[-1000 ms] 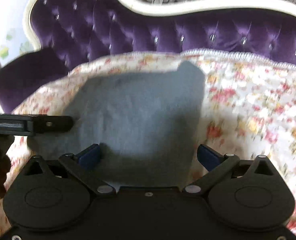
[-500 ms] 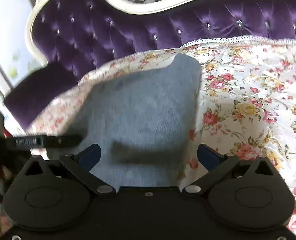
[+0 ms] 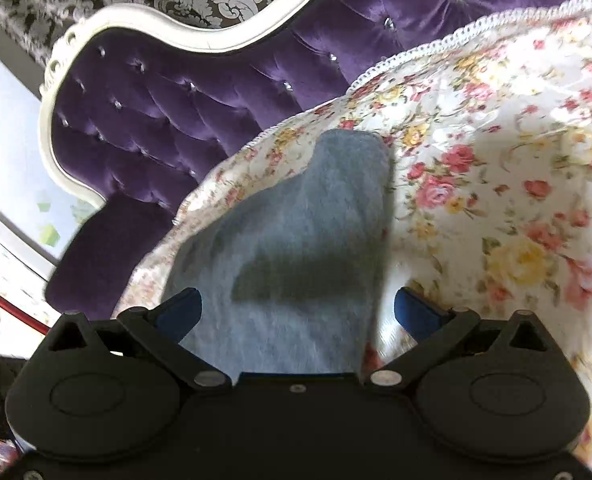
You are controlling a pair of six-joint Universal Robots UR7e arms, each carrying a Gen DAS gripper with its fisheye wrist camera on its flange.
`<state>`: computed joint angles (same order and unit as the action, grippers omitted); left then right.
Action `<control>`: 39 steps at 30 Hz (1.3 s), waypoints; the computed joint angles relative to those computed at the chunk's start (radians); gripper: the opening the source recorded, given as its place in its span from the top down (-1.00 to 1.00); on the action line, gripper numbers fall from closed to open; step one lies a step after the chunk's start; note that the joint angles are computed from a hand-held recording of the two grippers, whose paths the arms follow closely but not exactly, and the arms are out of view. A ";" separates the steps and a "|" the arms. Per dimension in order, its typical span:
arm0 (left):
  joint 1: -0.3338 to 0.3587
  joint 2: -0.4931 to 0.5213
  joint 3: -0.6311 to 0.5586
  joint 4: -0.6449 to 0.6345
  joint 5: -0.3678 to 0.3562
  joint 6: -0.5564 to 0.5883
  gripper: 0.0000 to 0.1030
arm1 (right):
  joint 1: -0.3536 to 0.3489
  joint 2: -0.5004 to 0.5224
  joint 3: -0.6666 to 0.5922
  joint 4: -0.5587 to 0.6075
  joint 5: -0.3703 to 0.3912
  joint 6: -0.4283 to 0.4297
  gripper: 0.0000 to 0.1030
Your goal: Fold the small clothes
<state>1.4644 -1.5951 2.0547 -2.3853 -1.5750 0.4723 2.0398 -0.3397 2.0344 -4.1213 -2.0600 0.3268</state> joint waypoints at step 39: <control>-0.037 0.101 -0.025 0.000 -0.021 -0.021 -0.91 | -0.155 -0.042 -0.050 0.105 0.355 -0.137 -1.00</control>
